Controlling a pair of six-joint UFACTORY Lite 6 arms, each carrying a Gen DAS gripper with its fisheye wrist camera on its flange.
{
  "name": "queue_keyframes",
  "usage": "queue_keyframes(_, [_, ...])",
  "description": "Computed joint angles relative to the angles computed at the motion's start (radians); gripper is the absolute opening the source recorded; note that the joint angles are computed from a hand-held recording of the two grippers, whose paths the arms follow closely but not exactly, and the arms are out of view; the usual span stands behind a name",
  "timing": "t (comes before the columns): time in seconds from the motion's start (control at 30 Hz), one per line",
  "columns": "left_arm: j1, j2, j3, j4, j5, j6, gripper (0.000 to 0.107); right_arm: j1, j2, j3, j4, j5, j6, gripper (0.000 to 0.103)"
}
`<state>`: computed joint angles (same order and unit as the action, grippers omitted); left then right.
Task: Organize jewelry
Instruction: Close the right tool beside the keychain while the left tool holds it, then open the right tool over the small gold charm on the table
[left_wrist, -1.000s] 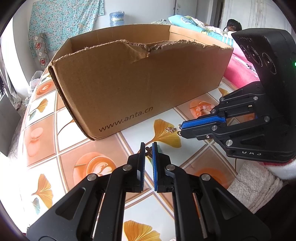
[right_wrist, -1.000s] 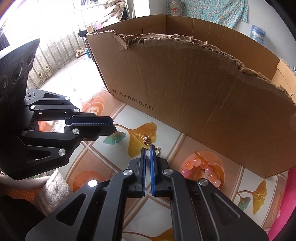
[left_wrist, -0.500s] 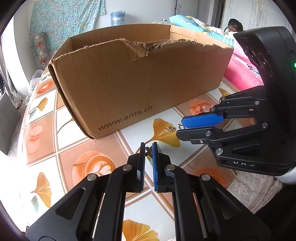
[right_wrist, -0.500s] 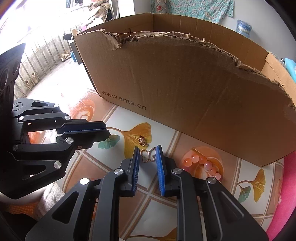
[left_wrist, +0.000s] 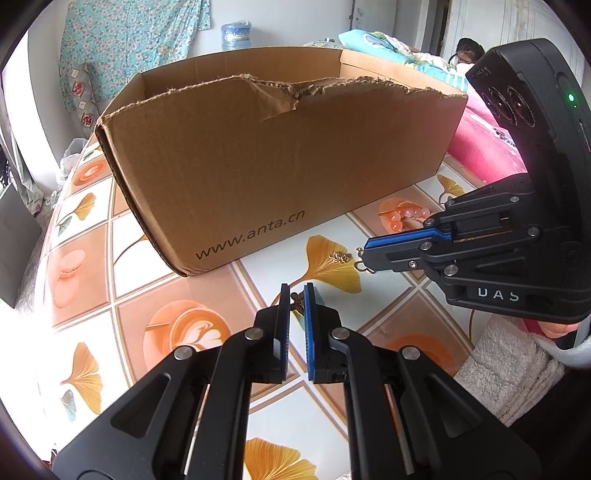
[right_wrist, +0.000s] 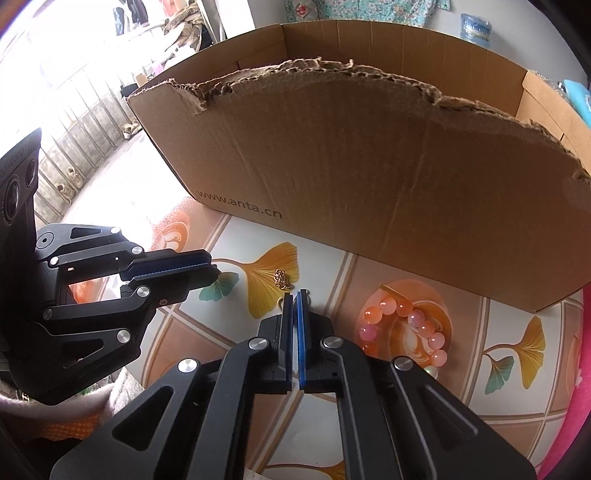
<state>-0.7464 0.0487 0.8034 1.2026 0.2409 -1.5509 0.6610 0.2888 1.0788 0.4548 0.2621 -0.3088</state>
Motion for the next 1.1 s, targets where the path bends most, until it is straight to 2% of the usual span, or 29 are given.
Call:
queue_keyframes(0.27, [-0.005,0.013,0.002,0.036,0.001,-0.047,0.006,0.014,-0.042,-0.03,-0.149,0.013,0.137,0.002])
queue_keyframes(0.43, [-0.005,0.016,-0.001,0.057,-0.002,-0.074,0.006,0.057,-0.007,0.005,-0.11,0.014,0.099,0.002])
queue_keyframes(0.6, [-0.001,0.02,-0.001,0.072,-0.007,-0.093,0.006,0.073,-0.008,0.001,0.044,0.025,-0.073,0.002])
queue_keyframes(0.83, [0.003,0.014,-0.007,0.079,-0.011,-0.093,0.006,0.041,-0.003,0.025,-0.189,-0.014,0.11,0.004])
queue_keyframes(0.97, [0.007,0.007,-0.015,0.089,-0.014,-0.105,0.006,0.039,0.037,0.062,-0.201,-0.018,0.091,0.004])
queue_keyframes(1.1, [0.006,0.007,-0.015,0.087,-0.015,-0.106,0.006,0.056,0.039,0.071,-0.306,0.002,0.167,0.004])
